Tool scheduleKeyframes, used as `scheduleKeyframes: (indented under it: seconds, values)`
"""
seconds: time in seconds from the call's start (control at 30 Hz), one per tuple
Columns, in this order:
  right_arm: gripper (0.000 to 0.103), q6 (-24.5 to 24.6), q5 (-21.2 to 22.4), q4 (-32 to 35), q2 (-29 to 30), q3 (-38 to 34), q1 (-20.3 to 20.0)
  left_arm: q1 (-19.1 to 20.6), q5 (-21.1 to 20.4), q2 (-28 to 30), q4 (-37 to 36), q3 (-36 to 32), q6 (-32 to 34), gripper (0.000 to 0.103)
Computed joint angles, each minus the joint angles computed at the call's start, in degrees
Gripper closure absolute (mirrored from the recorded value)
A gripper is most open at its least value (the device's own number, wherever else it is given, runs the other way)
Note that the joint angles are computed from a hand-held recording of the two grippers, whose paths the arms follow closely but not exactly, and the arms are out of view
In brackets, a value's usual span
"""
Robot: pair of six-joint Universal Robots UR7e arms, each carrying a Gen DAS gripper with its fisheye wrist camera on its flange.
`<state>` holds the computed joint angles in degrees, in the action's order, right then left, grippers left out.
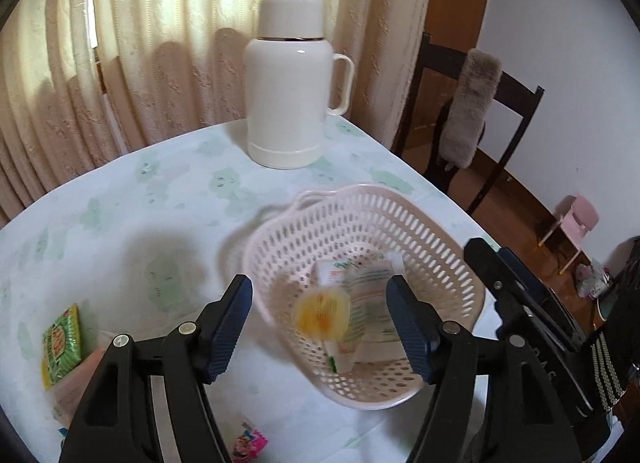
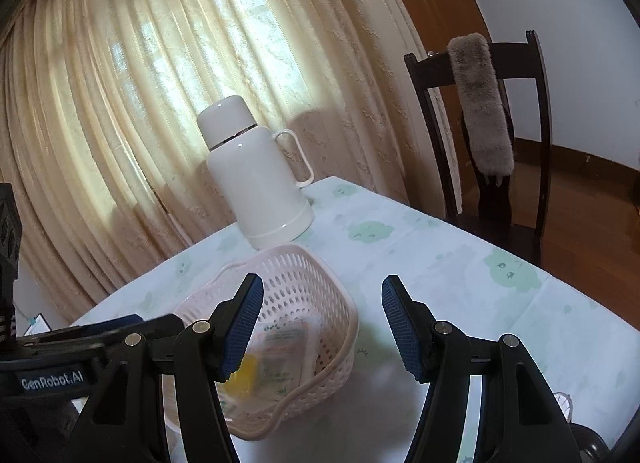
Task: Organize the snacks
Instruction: 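Release the pouch into the basket with the right gripper while the left drops the jelly cup in, then move the left gripper back to the snack pile and grasp the green peanut bag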
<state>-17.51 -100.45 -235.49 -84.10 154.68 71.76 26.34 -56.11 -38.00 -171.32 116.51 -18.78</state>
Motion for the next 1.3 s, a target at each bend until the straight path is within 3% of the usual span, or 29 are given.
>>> scheduleKeyframes:
  seconds: [0.3,0.63,0.87,1.3]
  values:
    - [0.04,-1.03,0.66,-1.43,1.5,0.16,0.9,1.15,2.77,-2.68,1.18,2.11,-3.01,0.037]
    - [0.039,-4.69,6.06,-3.77,3.04,1.62,1.05,2.78,6.0,-7.37,3.25,6.2,-6.2,0.036]
    - [0.038,-7.69,9.56,-1.87,3.45,2.33,1.38,4.54,8.53,-11.45,5.01,9.77,-9.85,0.035]
    - [0.038,-10.0,5.8,-3.22,7.0,1.32,3.31,8.98,13.73,-20.29,8.97,14.01,-15.51,0.034]
